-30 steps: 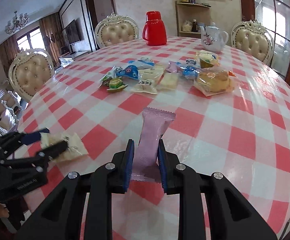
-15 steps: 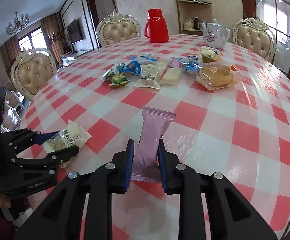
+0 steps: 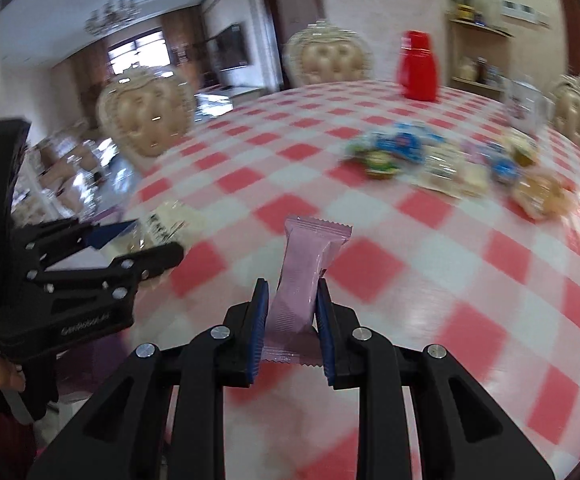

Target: Organize snacks

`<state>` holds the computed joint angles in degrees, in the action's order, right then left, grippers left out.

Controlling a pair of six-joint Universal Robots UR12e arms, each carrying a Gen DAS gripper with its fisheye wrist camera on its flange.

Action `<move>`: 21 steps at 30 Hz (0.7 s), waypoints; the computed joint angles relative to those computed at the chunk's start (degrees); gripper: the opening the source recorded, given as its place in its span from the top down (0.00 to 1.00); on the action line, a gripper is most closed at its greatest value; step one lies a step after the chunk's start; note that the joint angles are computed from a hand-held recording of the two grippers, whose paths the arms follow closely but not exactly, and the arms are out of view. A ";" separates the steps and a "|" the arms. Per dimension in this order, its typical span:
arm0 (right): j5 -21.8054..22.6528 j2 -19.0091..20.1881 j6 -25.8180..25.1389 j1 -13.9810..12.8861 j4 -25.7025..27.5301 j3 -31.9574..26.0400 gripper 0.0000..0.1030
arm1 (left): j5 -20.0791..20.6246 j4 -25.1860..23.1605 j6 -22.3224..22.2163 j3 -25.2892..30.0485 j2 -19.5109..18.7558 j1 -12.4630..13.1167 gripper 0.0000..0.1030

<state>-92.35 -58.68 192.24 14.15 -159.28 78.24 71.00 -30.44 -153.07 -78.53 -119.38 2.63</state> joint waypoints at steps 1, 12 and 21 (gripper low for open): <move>1.04 0.38 -0.70 0.29 0.16 -0.68 0.77 | 0.27 0.40 -0.56 -0.18 0.24 0.54 0.53; 10.58 6.32 -9.49 4.19 7.17 -12.21 0.77 | 5.06 2.41 -3.48 -0.53 1.10 5.27 0.52; 17.87 11.56 -17.98 7.27 16.59 -21.76 0.77 | 9.92 1.30 -8.35 1.60 -0.09 9.19 0.52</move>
<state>-74.49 -47.13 174.26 21.42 -142.69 56.48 80.92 -29.14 -161.42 -76.93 -119.47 11.82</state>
